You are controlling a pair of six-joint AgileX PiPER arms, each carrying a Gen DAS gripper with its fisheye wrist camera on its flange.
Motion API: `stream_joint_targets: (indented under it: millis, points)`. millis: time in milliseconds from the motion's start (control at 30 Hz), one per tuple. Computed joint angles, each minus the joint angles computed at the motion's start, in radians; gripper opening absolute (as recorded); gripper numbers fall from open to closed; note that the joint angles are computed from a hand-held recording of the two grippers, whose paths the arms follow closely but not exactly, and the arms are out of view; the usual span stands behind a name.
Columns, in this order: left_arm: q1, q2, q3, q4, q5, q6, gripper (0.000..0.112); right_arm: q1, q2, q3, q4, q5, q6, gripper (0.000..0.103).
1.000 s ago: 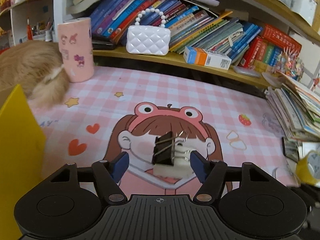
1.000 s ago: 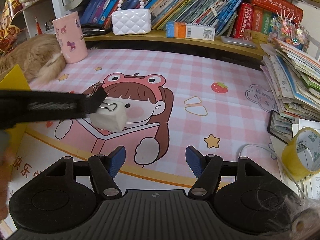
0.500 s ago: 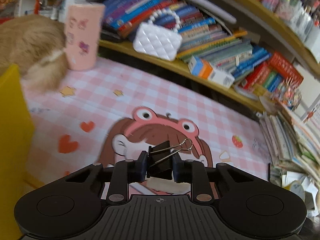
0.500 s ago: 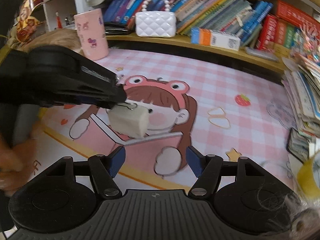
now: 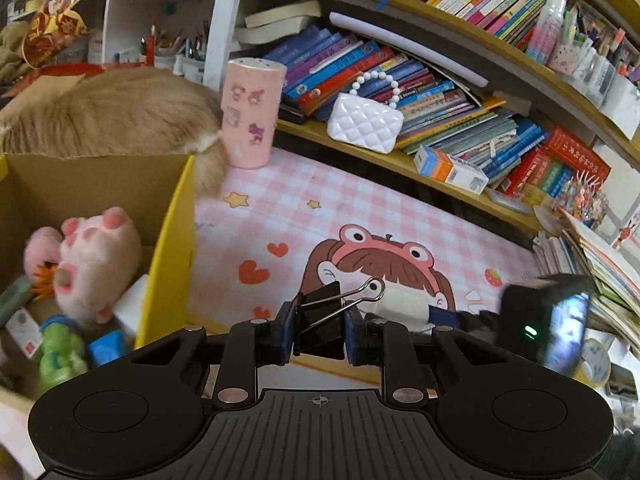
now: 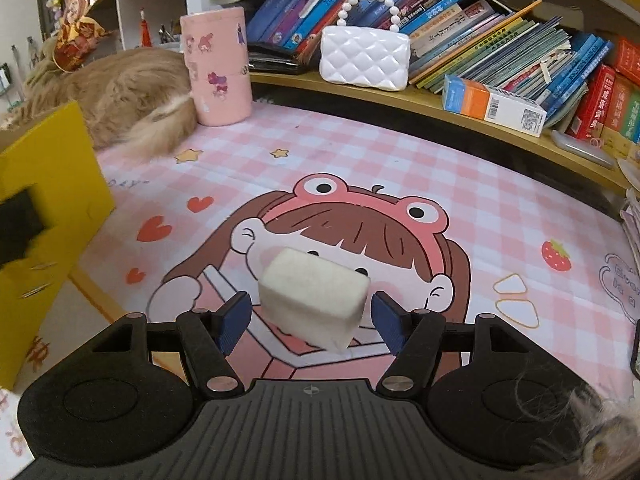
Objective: Organize objects
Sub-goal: 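Carry binder clip in left tool and white block in right tool over box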
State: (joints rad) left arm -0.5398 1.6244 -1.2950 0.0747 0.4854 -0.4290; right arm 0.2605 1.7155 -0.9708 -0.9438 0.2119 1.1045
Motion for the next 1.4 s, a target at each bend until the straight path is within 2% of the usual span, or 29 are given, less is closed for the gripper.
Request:
stream_joint_targets:
  millis: [33, 100, 167, 400, 533, 667, 833, 967, 1167, 1400]
  points:
    - [0.003, -0.012, 0.010, -0.010, -0.002, 0.003, 0.023, -0.002, 0.003, 0.001, 0.008, -0.006, -0.011, 0.055]
    - [0.008, -0.036, 0.032, -0.019, -0.011, 0.002, 0.023, 0.000, -0.003, 0.009, -0.026, -0.009, 0.025, 0.052]
    - [0.009, -0.055, 0.051, -0.019, -0.024, -0.004, 0.023, 0.006, -0.015, 0.010, 0.020, 0.008, -0.020, 0.048]
    - [0.033, -0.134, 0.132, -0.092, -0.061, 0.073, 0.023, 0.056, -0.140, 0.065, 0.059, 0.092, -0.012, 0.046]
    - [0.047, -0.178, 0.178, -0.125, -0.039, 0.132, 0.023, 0.108, -0.238, 0.114, 0.119, 0.148, -0.007, 0.046]
    - [0.087, -0.249, 0.256, -0.236, -0.042, 0.265, 0.023, 0.207, -0.329, 0.158, 0.128, 0.239, 0.064, 0.046]
    - [0.146, -0.352, 0.356, -0.329, -0.030, 0.434, 0.023, 0.385, -0.406, 0.173, 0.126, 0.397, 0.196, 0.046]
    - [0.257, -0.420, 0.425, -0.499, 0.025, 0.644, 0.023, 0.561, -0.414, 0.150, 0.119, 0.535, 0.323, 0.046]
    - [0.450, -0.514, 0.521, -0.651, 0.130, 0.891, 0.023, 0.799, -0.341, 0.076, 0.107, 0.687, 0.460, 0.046]
    - [0.762, -0.596, 0.592, -0.785, 0.314, 1.169, 0.023, 0.984, -0.214, -0.039, 0.091, 0.785, 0.511, 0.046]
